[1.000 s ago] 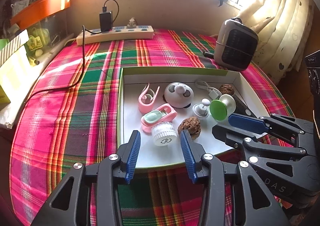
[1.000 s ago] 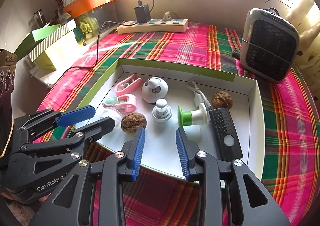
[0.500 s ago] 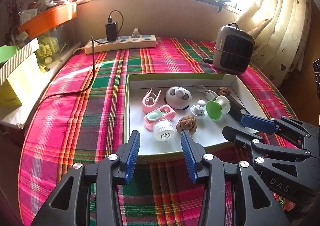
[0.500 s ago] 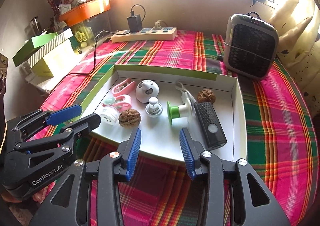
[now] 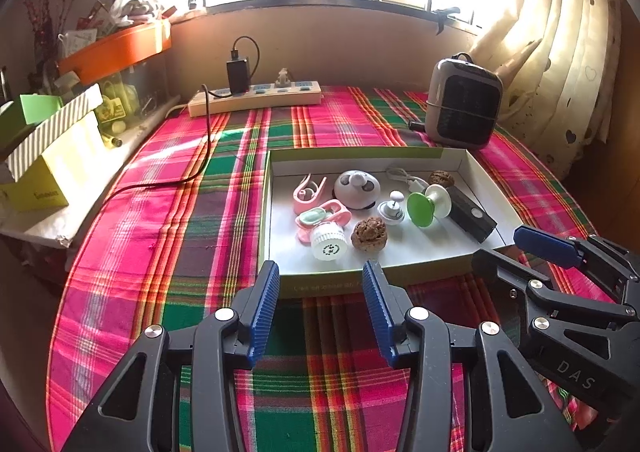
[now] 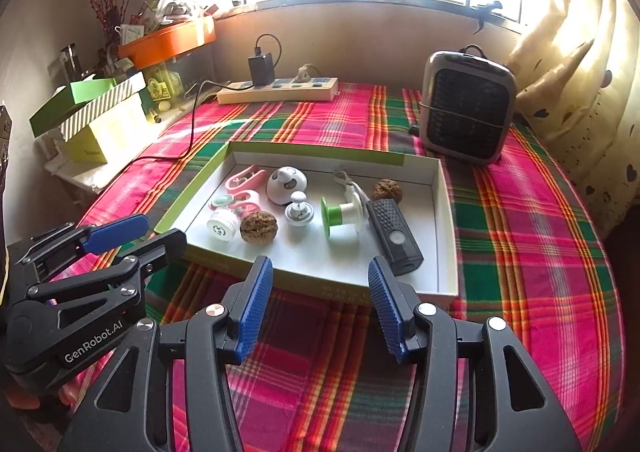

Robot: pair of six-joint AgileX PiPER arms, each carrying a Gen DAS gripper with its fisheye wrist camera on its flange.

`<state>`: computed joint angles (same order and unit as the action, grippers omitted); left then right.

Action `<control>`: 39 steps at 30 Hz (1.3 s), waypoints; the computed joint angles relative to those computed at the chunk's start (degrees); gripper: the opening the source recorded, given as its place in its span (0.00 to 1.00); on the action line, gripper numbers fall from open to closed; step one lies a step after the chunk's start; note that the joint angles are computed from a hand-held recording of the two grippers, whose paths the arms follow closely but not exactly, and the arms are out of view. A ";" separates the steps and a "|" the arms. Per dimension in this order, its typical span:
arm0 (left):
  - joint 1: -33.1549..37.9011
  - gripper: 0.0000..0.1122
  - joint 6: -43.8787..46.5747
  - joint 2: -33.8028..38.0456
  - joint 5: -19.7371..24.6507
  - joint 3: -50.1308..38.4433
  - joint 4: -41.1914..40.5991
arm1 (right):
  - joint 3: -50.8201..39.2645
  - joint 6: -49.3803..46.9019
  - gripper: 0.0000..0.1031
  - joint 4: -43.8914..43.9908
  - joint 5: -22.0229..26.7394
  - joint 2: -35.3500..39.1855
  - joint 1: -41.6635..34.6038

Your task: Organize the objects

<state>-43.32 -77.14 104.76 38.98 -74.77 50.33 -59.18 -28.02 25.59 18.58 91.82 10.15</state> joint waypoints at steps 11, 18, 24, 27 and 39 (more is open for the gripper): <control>-3.46 0.41 -3.69 -0.46 0.23 5.53 -0.63 | 6.66 0.59 0.51 -0.06 -1.27 -3.39 -1.48; -4.43 0.41 -6.96 -0.72 0.30 7.50 0.17 | 10.49 5.78 0.51 -5.45 -3.49 -4.48 -0.86; -5.25 0.41 -8.80 -0.48 0.81 8.22 0.94 | 12.70 5.31 0.52 -3.80 -3.98 -4.93 -1.37; -5.53 0.41 -9.29 -0.21 0.53 8.32 1.07 | 13.97 4.69 0.52 -3.76 -4.70 -5.30 -1.18; -6.16 0.42 -8.05 0.80 1.34 7.58 -0.17 | 15.26 7.96 0.59 -7.08 -4.99 -5.68 -1.56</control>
